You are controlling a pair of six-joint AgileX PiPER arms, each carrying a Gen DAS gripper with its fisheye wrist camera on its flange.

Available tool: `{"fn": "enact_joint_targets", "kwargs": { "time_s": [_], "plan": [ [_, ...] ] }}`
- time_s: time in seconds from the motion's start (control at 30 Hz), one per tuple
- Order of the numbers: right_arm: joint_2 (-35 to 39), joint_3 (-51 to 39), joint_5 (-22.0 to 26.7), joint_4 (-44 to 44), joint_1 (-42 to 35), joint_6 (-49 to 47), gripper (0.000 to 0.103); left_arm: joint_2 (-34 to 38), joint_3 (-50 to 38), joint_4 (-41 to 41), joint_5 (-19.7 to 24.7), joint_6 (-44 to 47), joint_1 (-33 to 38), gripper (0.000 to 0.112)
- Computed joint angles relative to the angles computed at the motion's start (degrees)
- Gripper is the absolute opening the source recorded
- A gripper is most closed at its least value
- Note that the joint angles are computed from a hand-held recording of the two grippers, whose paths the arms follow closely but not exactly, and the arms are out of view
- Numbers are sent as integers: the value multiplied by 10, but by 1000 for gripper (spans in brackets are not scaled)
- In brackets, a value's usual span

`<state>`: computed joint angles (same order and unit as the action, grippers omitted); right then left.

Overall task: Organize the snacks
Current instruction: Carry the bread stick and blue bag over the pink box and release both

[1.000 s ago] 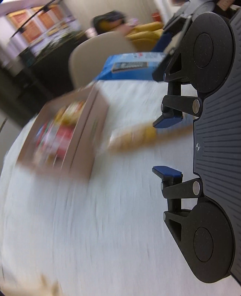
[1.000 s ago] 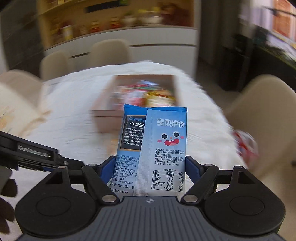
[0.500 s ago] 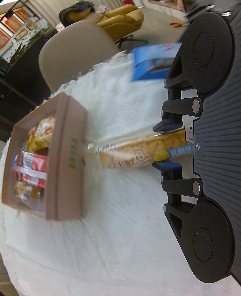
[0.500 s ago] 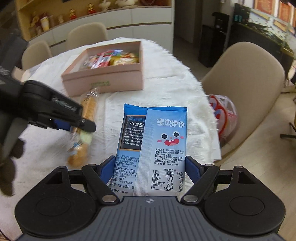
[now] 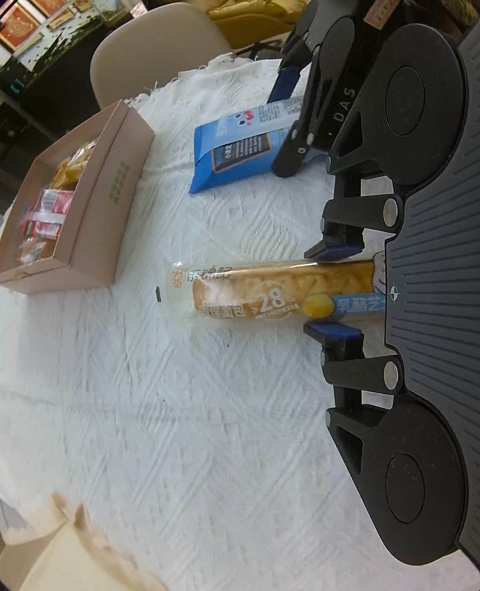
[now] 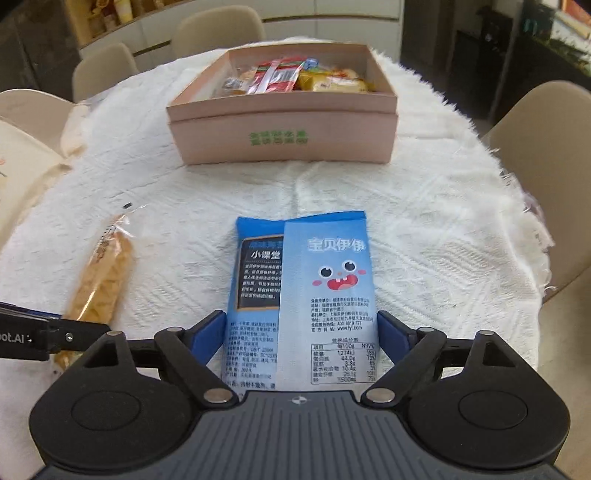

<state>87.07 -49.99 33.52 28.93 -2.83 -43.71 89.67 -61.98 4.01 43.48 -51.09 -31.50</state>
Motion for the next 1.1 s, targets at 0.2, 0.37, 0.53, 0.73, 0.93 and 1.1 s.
{"fn": "enact_joint_targets", "kwargs": {
  "time_s": [0.2,0.37,0.53,0.73,0.93,1.1],
  "plan": [
    [6,-9,1,-66,21,63,96,10,-8,-22,-5,39,11,40],
    [36,-50,16,-100,33,121,99,1,13,-72,-34,103,34,41],
    [25,-94,69,-160,57,197,81,-21,54,-167,-72,182,75,41],
    [-90,-71,102,-196,45,210,81,-42,98,-235,-115,264,95,34],
    [-118,-158,171,-128,-33,142,81,-96,88,-163,-150,200,54,33],
    [-84,-253,196,1,-107,30,81,-89,-53,-58,-162,152,54,33]
  ]
}}
